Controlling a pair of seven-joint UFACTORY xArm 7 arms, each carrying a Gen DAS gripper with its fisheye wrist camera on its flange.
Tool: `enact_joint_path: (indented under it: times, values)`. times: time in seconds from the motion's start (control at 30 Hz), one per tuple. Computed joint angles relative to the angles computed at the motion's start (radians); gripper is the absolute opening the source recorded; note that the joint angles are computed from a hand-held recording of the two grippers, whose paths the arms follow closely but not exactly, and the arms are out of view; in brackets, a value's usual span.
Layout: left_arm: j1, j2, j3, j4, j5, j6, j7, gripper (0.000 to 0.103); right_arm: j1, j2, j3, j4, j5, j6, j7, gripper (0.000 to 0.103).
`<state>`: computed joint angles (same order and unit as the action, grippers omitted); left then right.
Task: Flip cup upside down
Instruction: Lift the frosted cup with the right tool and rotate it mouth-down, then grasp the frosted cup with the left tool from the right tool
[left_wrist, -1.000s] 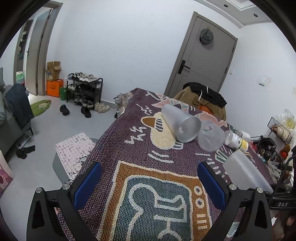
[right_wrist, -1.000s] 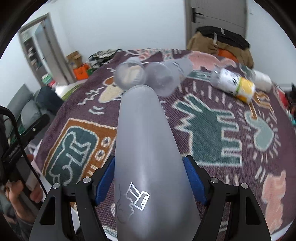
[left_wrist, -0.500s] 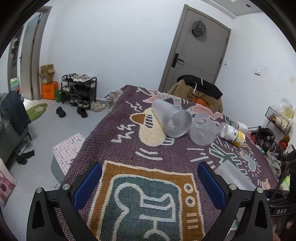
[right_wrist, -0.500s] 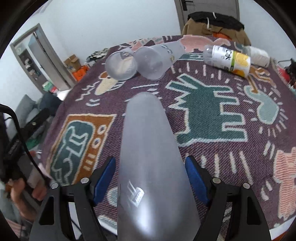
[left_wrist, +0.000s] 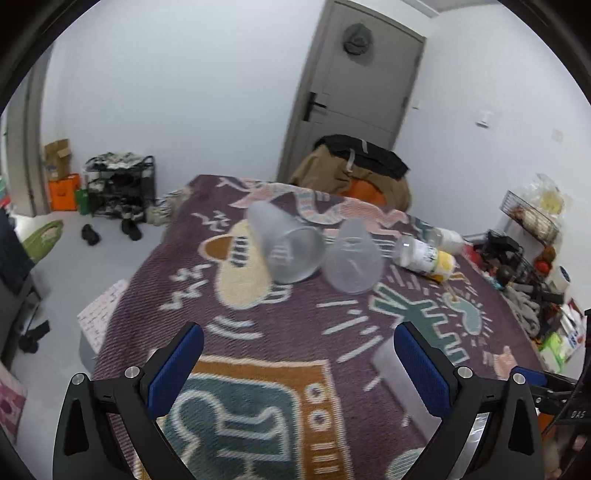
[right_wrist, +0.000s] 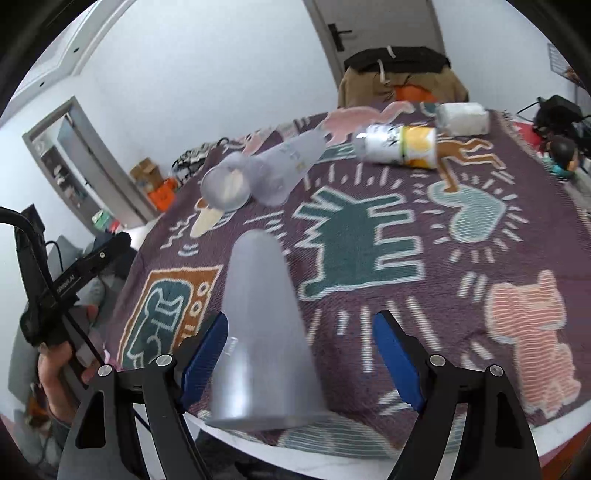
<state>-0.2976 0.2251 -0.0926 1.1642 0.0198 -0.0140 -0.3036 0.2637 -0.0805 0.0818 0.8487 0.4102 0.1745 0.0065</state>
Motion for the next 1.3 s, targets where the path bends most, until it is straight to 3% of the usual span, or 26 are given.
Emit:
enact_joint_path:
  times: [0.1,0.23,0.37,0.47,0.57,0.7,0.8,1.0,1.17,1.3]
  values:
    - [0.091,0.034,-0.128,0.071,-0.085,0.063,0.093,0.103,-0.015,-0.037,-0.006,-0.041,-0.031,-0.032,0.029,0.081]
    - [0.159,0.094,-0.233,0.169,-0.231,0.175,0.223,0.103,-0.002,-0.083,-0.037,-0.109,-0.023,-0.099,0.041,0.081]
    - [0.136,0.179,-0.228,0.296,-0.316,0.319,0.271,0.103,-0.028,-0.105,-0.034,-0.149,-0.092,-0.133,0.102,0.081]
    - [0.115,0.238,-0.223,0.383,-0.366,0.415,0.309,0.103,0.017,-0.115,-0.085,-0.165,-0.062,-0.140,0.080,0.081]
    - [0.076,0.292,-0.201,0.463,-0.376,0.501,0.322,0.103,-0.055,-0.137,-0.033,-0.192,-0.143,-0.164,0.148,0.081]
    - [0.034,0.376,-0.174,0.587,-0.374,0.628,0.297,0.103,-0.093,-0.170,-0.017,-0.221,-0.214,-0.179,0.209,0.081]
    - [0.002,0.436,-0.155,0.684,-0.358,0.712,0.273,0.103,-0.177,-0.192,0.046,-0.238,-0.299,-0.192,0.279,0.081]
    - [-0.038,0.555,-0.122,0.887,-0.322,0.861,0.194,0.103,-0.226,-0.216,0.062,-0.256,-0.381,-0.211,0.340,0.081]
    - [-0.056,0.645,-0.109,1.041,-0.300,0.987,0.142,0.095,-0.191,-0.218,0.003,-0.266,-0.380,-0.211,0.337,0.081]
    - [-0.063,0.660,-0.106,1.072,-0.291,1.019,0.136,0.094,-0.180,-0.222,-0.027,-0.275,-0.374,-0.211,0.330,0.081]
